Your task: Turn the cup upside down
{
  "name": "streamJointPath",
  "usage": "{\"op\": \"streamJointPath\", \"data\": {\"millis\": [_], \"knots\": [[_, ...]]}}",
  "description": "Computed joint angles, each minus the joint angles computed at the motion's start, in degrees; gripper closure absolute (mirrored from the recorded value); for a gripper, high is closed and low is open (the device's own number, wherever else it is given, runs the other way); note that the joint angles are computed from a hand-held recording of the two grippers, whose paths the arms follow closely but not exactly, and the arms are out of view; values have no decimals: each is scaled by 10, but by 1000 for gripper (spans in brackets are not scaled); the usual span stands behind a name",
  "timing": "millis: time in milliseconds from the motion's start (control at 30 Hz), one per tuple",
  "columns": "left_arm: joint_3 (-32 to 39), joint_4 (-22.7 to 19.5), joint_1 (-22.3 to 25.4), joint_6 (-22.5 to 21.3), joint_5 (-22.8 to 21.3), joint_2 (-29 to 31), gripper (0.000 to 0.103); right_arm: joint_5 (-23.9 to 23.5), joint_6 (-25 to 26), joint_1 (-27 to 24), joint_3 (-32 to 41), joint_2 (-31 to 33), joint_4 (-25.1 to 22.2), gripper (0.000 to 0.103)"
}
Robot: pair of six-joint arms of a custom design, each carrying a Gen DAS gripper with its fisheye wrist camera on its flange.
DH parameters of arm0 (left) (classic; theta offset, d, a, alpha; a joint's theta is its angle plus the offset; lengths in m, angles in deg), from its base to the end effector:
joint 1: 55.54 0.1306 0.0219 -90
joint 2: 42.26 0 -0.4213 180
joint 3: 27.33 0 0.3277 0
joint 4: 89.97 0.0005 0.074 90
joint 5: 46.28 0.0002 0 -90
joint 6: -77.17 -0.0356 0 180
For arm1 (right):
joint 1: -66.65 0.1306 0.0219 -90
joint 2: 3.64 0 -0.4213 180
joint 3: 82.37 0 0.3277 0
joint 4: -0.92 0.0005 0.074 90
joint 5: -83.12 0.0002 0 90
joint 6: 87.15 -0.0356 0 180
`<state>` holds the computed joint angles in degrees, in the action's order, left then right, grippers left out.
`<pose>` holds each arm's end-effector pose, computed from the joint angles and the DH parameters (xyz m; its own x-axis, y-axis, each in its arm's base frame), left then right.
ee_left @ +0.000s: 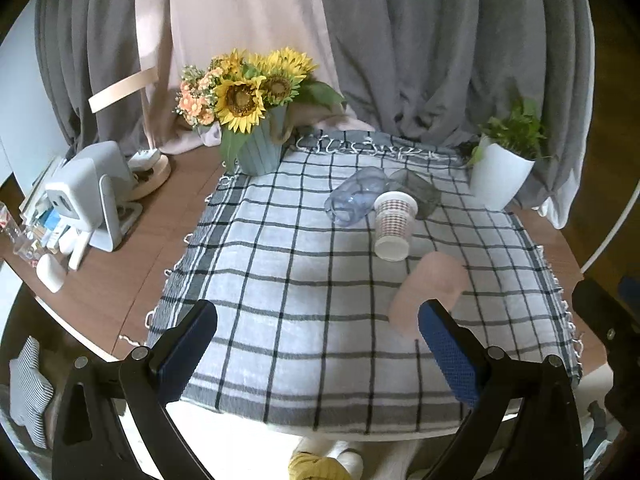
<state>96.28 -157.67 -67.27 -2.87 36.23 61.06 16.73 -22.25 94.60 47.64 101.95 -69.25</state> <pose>0.4905 -0.0976 0.5736 -0.7299 -0.0236 -0.6831 -0.0112 0.9997 -0.0225 0.4555 0.2250 0.5954 -0.6505 0.0949 -0.7536 0.1031 0.9940 0.0362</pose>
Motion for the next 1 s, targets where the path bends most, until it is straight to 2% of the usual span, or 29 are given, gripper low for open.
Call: {"op": "streamJointPath", "data": {"millis": [100,300,733,1000], "knots": [[-21,10,-8,-2,-9,-21,0,8,-7,8,-43,-32,25,12],[-66,43,-31,-17,-54,-65,0,33,-14,24,-97,-79,57,11],[-82,54,-42,-16,-45,-91,0,57,-21,40,-138,-114,80,11],[-78,52,-48,-18,-46,-92,0,63,-25,42,-143,-120,78,11]]}}
